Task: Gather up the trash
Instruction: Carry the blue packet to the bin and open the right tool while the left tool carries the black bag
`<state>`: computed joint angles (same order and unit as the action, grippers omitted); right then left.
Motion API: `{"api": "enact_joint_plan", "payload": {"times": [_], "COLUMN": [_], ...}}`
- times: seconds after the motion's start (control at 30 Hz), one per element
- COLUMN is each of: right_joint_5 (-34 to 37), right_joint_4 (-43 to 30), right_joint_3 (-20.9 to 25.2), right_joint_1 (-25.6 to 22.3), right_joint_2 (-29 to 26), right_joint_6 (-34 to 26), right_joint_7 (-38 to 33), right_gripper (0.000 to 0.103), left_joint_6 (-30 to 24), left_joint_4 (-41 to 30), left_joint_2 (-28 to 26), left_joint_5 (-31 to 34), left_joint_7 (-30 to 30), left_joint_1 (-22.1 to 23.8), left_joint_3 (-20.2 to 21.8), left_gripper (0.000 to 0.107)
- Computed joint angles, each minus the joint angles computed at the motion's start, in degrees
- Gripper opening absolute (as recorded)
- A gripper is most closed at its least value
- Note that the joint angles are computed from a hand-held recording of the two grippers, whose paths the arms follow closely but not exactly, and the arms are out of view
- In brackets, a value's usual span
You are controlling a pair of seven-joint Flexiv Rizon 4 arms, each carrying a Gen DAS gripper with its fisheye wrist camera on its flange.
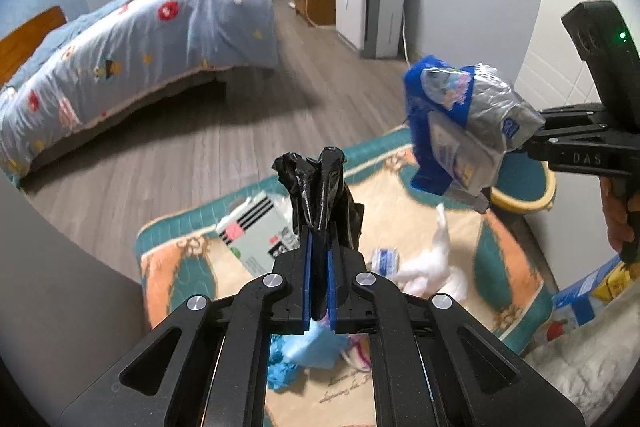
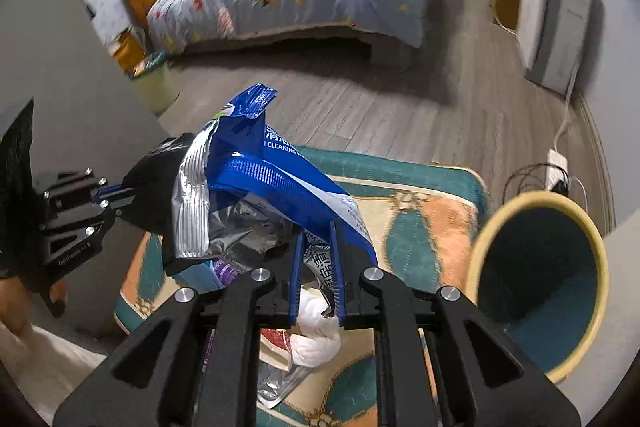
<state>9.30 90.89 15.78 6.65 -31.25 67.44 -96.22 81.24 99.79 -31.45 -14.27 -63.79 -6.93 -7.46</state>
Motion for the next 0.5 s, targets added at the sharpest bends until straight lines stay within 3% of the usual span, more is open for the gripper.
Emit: {"api": "enact_joint_plan", "payload": {"times": [0.2, 0.4, 0.5], "right_joint_5": [5.53, 5.56, 2.5], "right_joint_4": [0.8, 4.79, 6.28], "right_joint_3": [0.5, -3.86, -7.93], "right_joint_1": [-4.31, -6.15, -5.75], "right_joint_2": [2.51, 4.46, 3.92], "right_joint_6": [0.58, 4.91, 7.01], "right_joint_7": [0.73, 5.8, 11.8], "right_gripper": [0.012, 0.012, 0.012], "left_joint_6": [1.06, -1.14, -3.62], "left_joint_4": [-0.93, -6.3, -10.07], "left_joint_2": [0.19, -2.2, -4.45], "left_joint_5": [-2.16, -1.44, -1.69], "left_joint_7": [0.58, 0.13, 0.28], "left_joint_1": [0.36, -3.69, -5.57], "left_joint_3": [-3.51, -3.59, -4.55], "left_gripper": [0.007, 0.007, 0.007]}}
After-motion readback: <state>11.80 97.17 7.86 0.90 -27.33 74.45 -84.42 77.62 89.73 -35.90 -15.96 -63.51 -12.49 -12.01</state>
